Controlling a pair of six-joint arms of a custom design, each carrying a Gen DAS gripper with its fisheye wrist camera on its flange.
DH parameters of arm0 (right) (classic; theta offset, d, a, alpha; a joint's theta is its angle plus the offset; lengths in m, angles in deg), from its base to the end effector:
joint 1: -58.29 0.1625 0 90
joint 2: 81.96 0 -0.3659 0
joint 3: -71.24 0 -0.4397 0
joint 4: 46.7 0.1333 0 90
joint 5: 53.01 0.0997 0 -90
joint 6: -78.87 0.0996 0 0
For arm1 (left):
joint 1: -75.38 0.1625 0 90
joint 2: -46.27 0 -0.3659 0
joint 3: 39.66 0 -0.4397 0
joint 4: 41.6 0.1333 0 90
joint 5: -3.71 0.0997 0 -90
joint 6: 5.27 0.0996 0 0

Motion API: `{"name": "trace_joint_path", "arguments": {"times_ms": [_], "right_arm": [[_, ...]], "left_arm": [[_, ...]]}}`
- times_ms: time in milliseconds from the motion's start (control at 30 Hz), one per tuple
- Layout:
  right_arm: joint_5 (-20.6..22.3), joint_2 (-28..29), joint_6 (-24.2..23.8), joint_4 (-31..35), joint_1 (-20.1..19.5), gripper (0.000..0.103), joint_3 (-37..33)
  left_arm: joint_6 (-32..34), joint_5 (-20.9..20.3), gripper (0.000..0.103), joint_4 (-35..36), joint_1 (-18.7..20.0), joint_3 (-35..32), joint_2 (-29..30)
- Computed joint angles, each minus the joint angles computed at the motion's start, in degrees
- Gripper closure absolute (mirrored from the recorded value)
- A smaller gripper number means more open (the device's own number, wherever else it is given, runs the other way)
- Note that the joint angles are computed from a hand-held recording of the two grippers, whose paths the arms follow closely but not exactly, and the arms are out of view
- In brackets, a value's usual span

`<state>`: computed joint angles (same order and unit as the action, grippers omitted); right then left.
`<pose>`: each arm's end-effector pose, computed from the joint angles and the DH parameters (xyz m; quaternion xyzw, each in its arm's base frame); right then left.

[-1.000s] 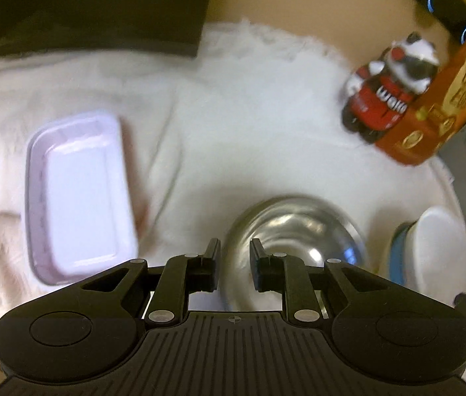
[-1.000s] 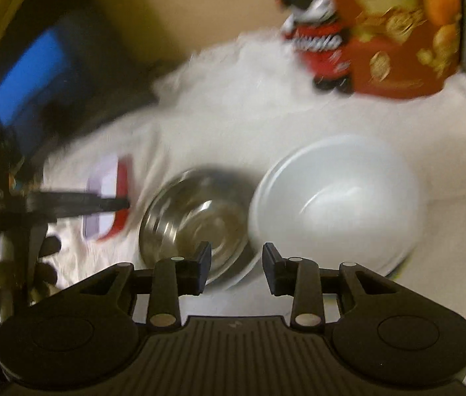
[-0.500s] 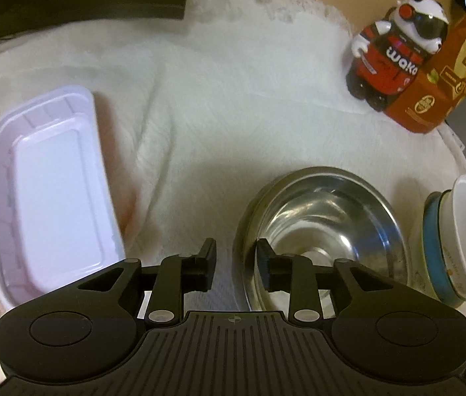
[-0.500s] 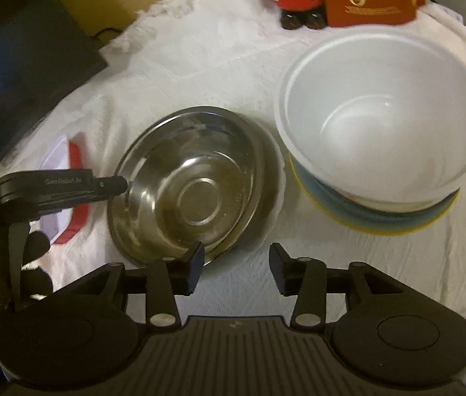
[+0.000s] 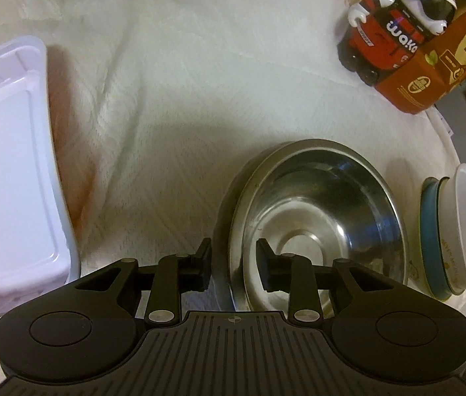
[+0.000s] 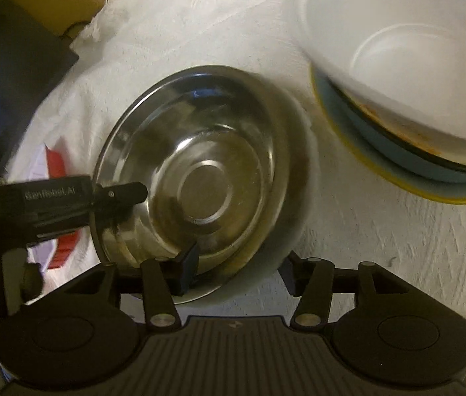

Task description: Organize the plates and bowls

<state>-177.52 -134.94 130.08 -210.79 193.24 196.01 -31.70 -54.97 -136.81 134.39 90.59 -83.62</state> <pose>0.3798 -0.2717 -0.0410 -0.0581 -0.9531 0.2335 0.1839 -0.0018 -0.3624 0.3641 0.0269 0.9617 -0.1653 0.2170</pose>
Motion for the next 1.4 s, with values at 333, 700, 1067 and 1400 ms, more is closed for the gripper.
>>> {"name": "trace_joint_path", "arguments": {"times_ms": [333,700,1067,1400], "right_arm": [[1.07,2.54,-3.41,0.09,-0.34,0.047,-3.26],[-0.66,1.74,-7.76,0.41,-1.04,0.047,-3.09],[0.19,-3.86,-9.34,5.96,1.29,0.047,-2.33],[-0.45,-12.66,-28.75,-2.07,5.46,0.046,2.29]], "left_arm": [[0.22,1.26,0.072,-2.34,1.65,-2.29,2.71],[-2.41,2.08,0.07,-0.76,-0.13,-1.21,0.96],[-11.52,6.66,0.071,4.18,-6.47,-1.0,-5.11],[-17.22,9.16,0.071,3.74,-18.08,0.22,-9.02]]}}
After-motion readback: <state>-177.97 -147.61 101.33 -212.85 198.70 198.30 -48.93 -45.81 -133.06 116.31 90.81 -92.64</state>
